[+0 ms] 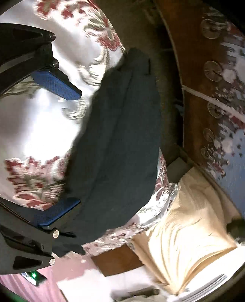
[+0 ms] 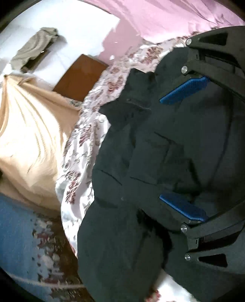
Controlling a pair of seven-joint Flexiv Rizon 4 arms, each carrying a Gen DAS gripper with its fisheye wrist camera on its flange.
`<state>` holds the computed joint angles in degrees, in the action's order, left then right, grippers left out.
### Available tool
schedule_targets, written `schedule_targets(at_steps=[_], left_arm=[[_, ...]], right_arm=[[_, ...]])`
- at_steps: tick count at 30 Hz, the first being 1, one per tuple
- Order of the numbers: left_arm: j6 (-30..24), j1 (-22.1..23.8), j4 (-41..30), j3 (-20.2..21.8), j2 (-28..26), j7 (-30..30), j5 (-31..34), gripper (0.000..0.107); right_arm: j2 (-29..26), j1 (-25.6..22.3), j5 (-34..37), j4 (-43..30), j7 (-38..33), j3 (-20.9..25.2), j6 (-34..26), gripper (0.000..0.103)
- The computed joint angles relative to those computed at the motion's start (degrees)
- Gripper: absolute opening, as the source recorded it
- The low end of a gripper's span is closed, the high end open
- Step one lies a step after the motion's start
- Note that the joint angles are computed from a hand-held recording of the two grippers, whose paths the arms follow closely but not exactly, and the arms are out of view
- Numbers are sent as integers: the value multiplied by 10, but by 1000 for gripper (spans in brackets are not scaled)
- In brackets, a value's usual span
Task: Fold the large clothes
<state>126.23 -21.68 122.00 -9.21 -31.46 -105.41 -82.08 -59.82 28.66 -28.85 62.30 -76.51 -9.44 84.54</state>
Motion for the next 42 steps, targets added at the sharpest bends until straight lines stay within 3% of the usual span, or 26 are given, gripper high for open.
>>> schedule_targets(at_steps=[5, 7, 13, 16, 19, 22, 24, 28, 30, 34, 38, 40, 42], left_arm=[[-19, 67, 50, 24, -10, -204, 204, 101], [-11, 59, 48, 39, -22, -225, 208, 71], [17, 35, 39, 74, -43, -260, 228, 19], [48, 51, 53, 73, -46, -313, 285, 11], [51, 44, 53, 79, -44, -314, 279, 9], [50, 9, 39, 92, -40, -248, 212, 7], [65, -7, 28, 91, -40, -200, 169, 7], [123, -22, 9, 80, -40, -115, 114, 7], [139, -23, -2, 68, -35, -70, 88, 7], [177, -23, -41, 36, -33, 50, 23, 6], [239, -24, -105, 2, -41, 219, -28, 6], [278, -22, -157, -20, -53, 321, -55, 6], [304, -15, -201, -42, -63, 392, -66, 6]], right_arm=[[-47, -20, 12, -82, -39, 60, -48, 93], [-63, -18, 16, -109, -55, 67, -75, 93], [-116, -12, 39, -186, -74, 73, -121, 93], [-127, -4, 42, -192, -65, 54, -113, 94], [-125, 4, 37, -175, -48, 30, -89, 94], [-123, 4, 34, -161, -35, 25, -68, 94], [-122, -4, 36, -165, -47, 45, -73, 94], [-122, -39, 71, -200, -146, 153, -136, 94], [-110, -52, 95, -192, -188, 182, -148, 94], [-46, -88, 146, -101, -260, 220, -100, 94], [18, -139, 194, -12, -312, 266, -66, 94], [43, -186, 221, 29, -358, 314, -55, 94], [55, -211, 240, 49, -379, 324, -47, 95]])
